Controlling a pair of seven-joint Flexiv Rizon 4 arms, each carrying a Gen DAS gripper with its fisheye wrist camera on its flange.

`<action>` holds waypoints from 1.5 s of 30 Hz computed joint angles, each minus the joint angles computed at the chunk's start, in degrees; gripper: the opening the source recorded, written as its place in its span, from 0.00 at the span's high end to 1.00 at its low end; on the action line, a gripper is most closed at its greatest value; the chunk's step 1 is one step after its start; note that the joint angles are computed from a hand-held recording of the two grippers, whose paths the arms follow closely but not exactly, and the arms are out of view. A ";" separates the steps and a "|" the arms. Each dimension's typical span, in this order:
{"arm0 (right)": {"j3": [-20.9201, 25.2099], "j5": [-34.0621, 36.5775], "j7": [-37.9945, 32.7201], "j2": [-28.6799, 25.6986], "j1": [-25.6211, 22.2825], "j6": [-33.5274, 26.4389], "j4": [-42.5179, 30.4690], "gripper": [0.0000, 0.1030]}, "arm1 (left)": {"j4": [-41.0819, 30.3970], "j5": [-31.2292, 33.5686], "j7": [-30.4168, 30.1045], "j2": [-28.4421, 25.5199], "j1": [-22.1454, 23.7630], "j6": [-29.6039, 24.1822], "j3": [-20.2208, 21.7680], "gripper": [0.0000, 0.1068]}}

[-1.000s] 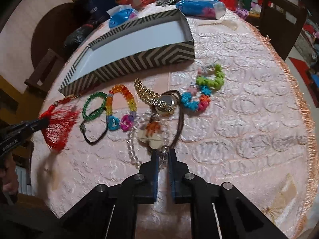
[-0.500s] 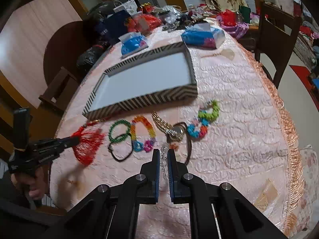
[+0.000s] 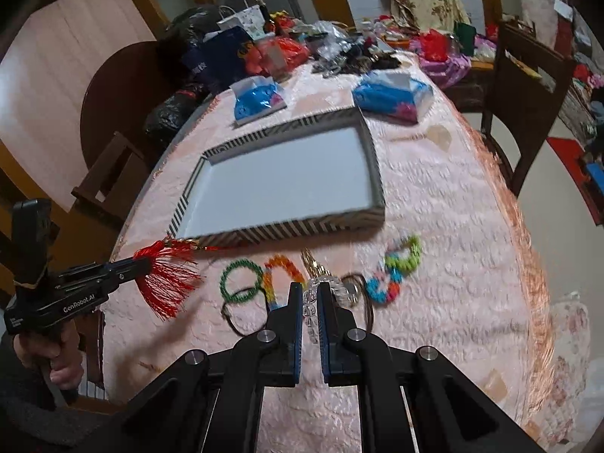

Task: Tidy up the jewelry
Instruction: 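Carry the tassel with the left gripper while the right carries the crystal bracelet into the tray, then open both grippers to release the tassel and crystal bracelet in the tray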

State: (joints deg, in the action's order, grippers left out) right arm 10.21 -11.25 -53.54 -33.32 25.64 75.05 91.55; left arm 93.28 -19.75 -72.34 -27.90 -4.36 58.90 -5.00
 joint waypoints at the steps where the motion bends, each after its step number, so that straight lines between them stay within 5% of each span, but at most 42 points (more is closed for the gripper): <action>1: 0.27 -0.04 -0.54 -0.30 -0.24 -0.41 -0.91 0.93 | -0.56 -0.46 0.00 -0.13 0.19 -0.03 -0.27 0.96; 16: 1.56 2.50 -9.84 -10.62 -1.13 -9.90 -22.37 0.93 | -19.11 2.24 -4.69 -9.85 -0.53 -1.29 0.76 0.96; 24: 1.50 5.81 -13.59 -22.87 0.57 -21.51 -43.70 0.93 | -33.86 4.70 -9.71 -20.36 -1.47 -8.20 2.19 0.96; 35: 1.32 13.77 -19.52 -37.04 3.13 -36.32 -69.35 0.93 | -39.56 8.83 -15.88 -26.65 -0.96 -13.38 4.76 0.96; 45: -1.69 17.07 -18.26 -39.09 2.64 -38.16 -70.86 0.93 | -38.65 11.60 -17.28 -26.45 -0.87 -15.09 5.45 0.93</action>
State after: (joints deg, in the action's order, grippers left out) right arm 8.53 5.82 -71.80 -72.41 28.29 36.89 20.69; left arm 54.62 -8.15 -89.62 -54.36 -5.23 43.81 0.45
